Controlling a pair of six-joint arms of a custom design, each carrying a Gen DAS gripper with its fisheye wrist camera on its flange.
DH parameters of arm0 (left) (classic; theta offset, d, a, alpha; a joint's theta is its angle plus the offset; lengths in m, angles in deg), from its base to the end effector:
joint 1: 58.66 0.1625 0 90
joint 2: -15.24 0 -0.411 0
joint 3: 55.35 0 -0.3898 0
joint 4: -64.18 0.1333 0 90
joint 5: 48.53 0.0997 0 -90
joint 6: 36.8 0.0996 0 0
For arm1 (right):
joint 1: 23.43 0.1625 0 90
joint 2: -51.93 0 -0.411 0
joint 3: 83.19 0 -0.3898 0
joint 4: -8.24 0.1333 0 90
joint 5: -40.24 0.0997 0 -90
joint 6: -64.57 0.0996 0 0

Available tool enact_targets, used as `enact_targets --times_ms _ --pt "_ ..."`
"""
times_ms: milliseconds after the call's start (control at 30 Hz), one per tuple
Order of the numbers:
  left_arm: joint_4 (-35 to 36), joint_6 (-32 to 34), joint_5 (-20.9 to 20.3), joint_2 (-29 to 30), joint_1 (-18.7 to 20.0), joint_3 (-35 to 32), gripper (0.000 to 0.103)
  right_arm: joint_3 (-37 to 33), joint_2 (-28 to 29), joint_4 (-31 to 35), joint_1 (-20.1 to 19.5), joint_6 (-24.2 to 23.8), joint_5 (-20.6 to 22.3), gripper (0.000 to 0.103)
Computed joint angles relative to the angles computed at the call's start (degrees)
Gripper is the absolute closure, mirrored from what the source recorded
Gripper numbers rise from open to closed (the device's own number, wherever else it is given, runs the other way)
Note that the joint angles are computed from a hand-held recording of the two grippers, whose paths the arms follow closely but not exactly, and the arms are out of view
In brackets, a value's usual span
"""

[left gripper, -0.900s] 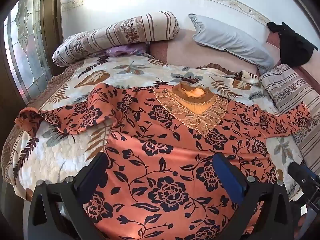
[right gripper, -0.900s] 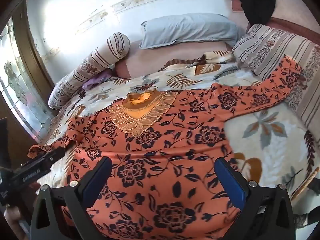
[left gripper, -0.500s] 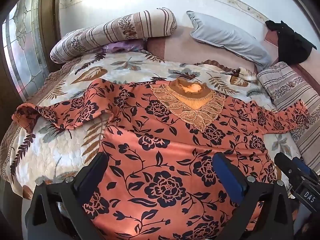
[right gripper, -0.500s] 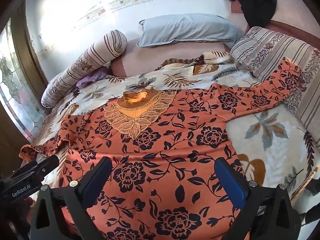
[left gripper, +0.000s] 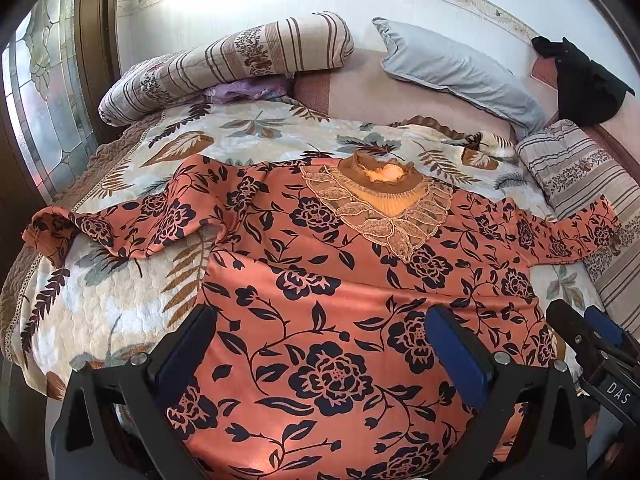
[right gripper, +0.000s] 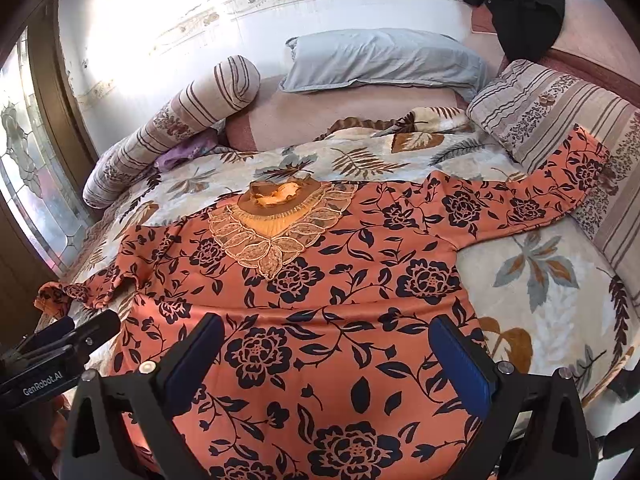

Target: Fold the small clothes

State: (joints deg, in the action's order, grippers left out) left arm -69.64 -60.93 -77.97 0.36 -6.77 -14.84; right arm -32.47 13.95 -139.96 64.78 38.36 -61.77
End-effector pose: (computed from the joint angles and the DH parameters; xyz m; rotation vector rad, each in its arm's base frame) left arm -0.3568 -0.8114 0.0840 0.0637 2.2114 -0.9666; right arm 0.0862 -0.8466 0.3322 0.4350 -2.5484 0.9841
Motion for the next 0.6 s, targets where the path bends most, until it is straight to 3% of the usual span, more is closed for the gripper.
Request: enact_targets --times_ms 600 --pt "-0.38 0.22 -0.26 0.11 0.05 0.05 0.0 -0.09 0.29 0.39 0.48 -0.86 -0.77 0.0"
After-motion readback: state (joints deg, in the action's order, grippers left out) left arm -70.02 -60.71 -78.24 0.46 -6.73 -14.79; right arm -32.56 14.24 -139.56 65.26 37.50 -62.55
